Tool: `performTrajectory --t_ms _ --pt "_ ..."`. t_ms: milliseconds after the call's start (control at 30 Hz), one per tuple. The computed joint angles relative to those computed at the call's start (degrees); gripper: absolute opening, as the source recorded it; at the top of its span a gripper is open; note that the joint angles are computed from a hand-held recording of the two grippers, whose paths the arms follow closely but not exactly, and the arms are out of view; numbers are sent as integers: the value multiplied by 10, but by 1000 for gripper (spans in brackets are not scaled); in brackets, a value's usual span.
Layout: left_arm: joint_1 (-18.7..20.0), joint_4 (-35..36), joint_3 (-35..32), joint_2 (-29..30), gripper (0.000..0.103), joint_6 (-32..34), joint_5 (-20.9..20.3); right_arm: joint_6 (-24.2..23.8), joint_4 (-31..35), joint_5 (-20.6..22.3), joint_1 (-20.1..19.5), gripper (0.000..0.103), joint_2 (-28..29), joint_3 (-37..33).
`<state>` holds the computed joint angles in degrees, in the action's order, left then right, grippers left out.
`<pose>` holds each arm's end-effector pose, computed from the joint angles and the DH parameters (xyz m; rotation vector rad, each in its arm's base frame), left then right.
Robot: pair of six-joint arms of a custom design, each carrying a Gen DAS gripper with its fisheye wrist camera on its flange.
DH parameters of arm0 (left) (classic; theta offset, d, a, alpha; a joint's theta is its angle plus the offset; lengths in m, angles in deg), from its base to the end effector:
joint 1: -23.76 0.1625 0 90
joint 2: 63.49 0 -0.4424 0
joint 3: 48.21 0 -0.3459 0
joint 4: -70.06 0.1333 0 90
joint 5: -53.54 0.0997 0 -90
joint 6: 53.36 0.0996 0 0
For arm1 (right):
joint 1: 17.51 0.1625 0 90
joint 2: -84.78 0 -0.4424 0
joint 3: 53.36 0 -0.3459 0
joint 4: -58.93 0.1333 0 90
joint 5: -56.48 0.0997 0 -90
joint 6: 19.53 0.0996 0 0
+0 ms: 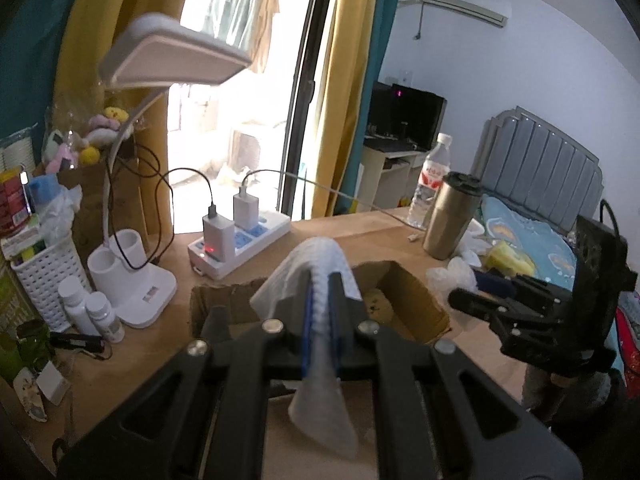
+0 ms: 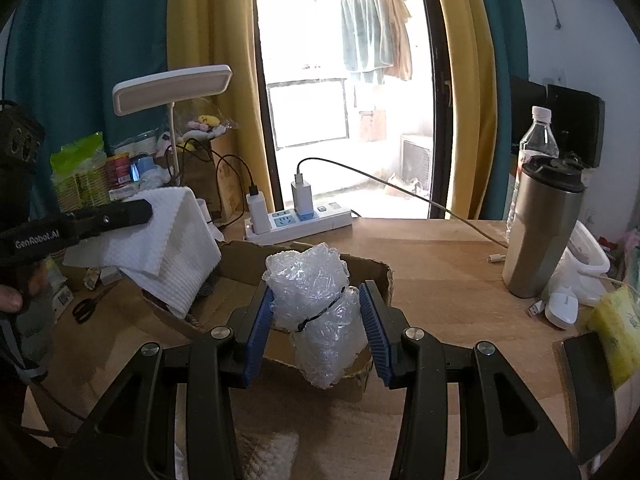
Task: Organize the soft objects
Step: 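Carry the paper towel with the left tool while the right tool carries the bubble wrap to the box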
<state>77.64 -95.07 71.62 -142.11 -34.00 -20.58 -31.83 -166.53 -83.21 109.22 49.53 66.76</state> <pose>-0.1554 -0.4854 0.3445 1.2061 2.5509 -0.9079 0.3481 -0.3707 0.1094 0.4726 -2.1910 1.2259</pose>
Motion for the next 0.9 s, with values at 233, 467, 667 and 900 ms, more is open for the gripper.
performTrajectory --t_ms 233,467,667,900 --pt "22 3 -12 32 7 -4 -1 -4 12 15 -17 46 2 -7" --pt "41 10 -19 57 7 -9 4 4 32 23 -30 47 4 -11" --pt "52 20 -25 70 7 -13 7 13 58 28 -36 47 10 -21" --pt "60 33 -30 79 10 -16 18 25 89 36 -39 47 13 -26"
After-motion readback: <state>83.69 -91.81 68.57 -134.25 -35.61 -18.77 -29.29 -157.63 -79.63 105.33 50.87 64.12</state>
